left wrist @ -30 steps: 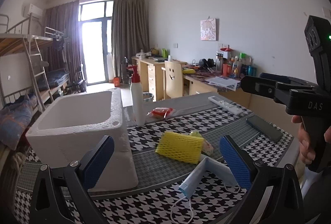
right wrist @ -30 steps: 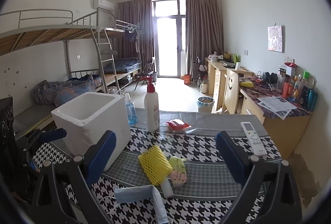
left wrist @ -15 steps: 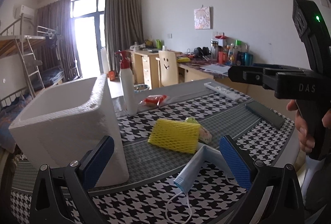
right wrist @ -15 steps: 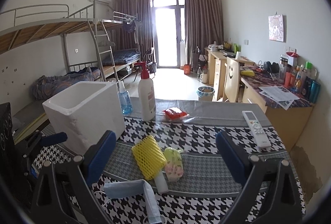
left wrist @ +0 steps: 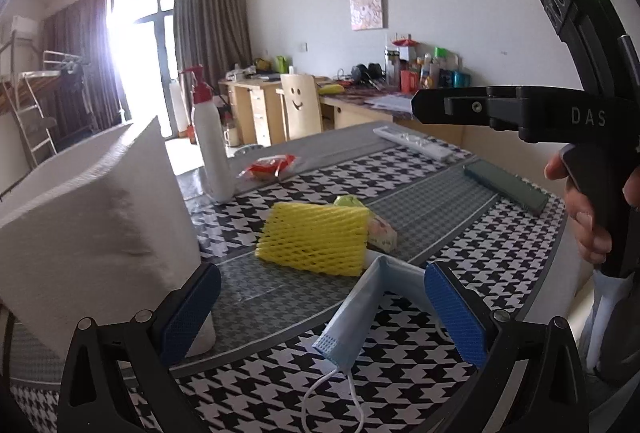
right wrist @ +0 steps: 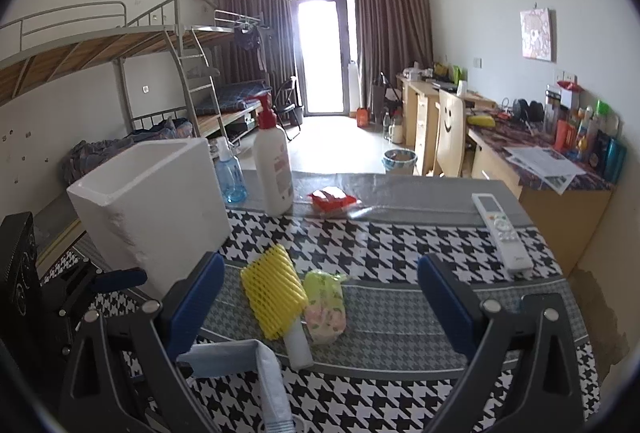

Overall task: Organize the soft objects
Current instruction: 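Move both tools back toward the yellow sponge and blue mask on the table, then move the left tool onto the blue face mask while the right tool approaches the green plastic bag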

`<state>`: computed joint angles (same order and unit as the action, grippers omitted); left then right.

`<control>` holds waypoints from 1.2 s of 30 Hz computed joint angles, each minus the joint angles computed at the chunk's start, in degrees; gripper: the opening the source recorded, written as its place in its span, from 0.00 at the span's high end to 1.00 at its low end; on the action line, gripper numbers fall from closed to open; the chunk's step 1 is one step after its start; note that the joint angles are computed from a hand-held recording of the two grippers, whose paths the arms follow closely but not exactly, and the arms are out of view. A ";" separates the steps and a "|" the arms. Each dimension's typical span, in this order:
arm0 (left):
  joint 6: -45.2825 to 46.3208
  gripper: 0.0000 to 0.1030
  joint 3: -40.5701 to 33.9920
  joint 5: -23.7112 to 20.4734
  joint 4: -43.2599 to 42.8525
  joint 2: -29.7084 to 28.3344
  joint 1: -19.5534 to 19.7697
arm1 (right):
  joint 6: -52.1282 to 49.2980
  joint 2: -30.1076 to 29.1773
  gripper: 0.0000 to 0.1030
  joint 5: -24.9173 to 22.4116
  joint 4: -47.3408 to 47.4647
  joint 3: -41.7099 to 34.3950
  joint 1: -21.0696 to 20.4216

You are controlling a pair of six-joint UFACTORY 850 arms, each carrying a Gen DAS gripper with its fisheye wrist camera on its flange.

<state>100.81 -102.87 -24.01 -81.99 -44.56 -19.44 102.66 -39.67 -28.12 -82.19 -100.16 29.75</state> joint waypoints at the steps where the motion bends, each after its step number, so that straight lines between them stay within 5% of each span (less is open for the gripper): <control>1: -1.48 0.01 -0.54 0.01 1.37 -0.42 -0.10 | -0.18 -0.12 0.04 0.25 0.48 0.03 -0.22; 36: -23.18 0.01 -10.64 0.16 24.81 -7.84 -2.59 | -23.45 -6.60 0.04 1.35 25.62 -5.55 -4.36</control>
<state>77.63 -113.51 -23.85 -57.18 -52.40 -22.03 79.21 -46.26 -26.77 -56.57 -105.71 25.39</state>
